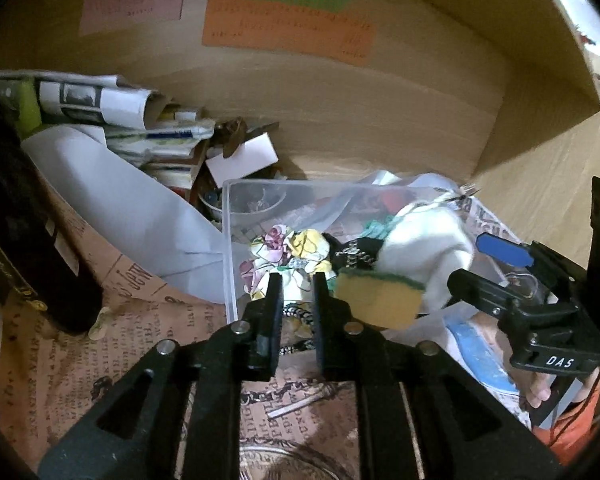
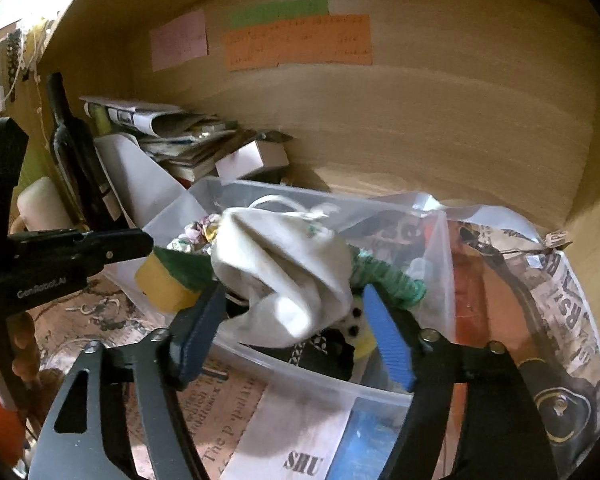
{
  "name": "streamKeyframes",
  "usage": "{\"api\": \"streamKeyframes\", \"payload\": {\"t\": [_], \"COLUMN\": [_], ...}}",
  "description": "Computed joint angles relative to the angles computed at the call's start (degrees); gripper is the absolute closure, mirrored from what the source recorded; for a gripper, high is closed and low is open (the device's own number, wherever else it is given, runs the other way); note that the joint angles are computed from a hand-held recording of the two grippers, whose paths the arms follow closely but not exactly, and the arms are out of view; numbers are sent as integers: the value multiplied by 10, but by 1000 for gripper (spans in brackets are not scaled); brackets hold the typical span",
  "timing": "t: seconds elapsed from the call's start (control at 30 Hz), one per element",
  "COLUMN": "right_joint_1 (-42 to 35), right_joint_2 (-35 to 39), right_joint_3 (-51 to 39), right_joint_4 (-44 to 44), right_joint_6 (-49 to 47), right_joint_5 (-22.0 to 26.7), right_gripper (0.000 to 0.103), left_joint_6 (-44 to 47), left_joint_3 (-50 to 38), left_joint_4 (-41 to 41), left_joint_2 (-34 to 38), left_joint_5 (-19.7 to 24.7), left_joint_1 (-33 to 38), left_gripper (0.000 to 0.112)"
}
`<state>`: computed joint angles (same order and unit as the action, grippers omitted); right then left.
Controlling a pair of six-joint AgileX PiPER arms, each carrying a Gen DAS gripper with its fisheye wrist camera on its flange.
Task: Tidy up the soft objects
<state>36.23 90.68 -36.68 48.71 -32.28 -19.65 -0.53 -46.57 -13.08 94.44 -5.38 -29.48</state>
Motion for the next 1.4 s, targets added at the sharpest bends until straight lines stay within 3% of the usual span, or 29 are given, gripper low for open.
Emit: {"api": "streamKeyframes", "payload": {"t": [0.1,0.23,0.37,0.47,0.53,0.67,0.77,0.9,0.93,1.03,1.13,1.4], "right_joint_1": [11,38,85,129,164,244,299,371,382,405,429,439], "right_joint_2": [-33,-83,-147,-187,-212,-253,-268,-281,-281,-275,-267,-265], "right_joint_3": [18,41,68,83,91,102,115,121,121,120,122,126], "right_joint_4": [16,76,156,212,243,299,304,332,335,344,357,361], "right_joint_6": [-8,-53,-114,-157,-180,-223,-218,-227,-228,-229,-224,-212], "right_joint_5": [-13,-41,-90,-137,-175,-260,-324,-398,-408,-432,-456,-455], "right_gripper": [22,22,22,19,17,12,3,0,0,0,0,0], "left_joint_6": [93,207,348,398,419,447,488,512,522,536,548,558], "left_joint_3": [21,55,93,114,131,153,165,184,186,192,193,192], "left_joint_4": [-92,-213,-360,-419,-449,-485,-532,-573,-590,-619,-638,-657], "left_joint_2": [-33,-86,-148,-182,-205,-245,-275,-301,-306,-319,-323,-314], "left_joint_5": [-13,-46,-107,-159,-195,-233,-267,-336,-358,-398,-415,-445], "left_joint_1": [-13,-42,-98,-143,-174,-215,-252,-312,-331,-369,-388,-415], "left_gripper": [95,78,68,57,48,45,39,18,13,11,10,10]}}
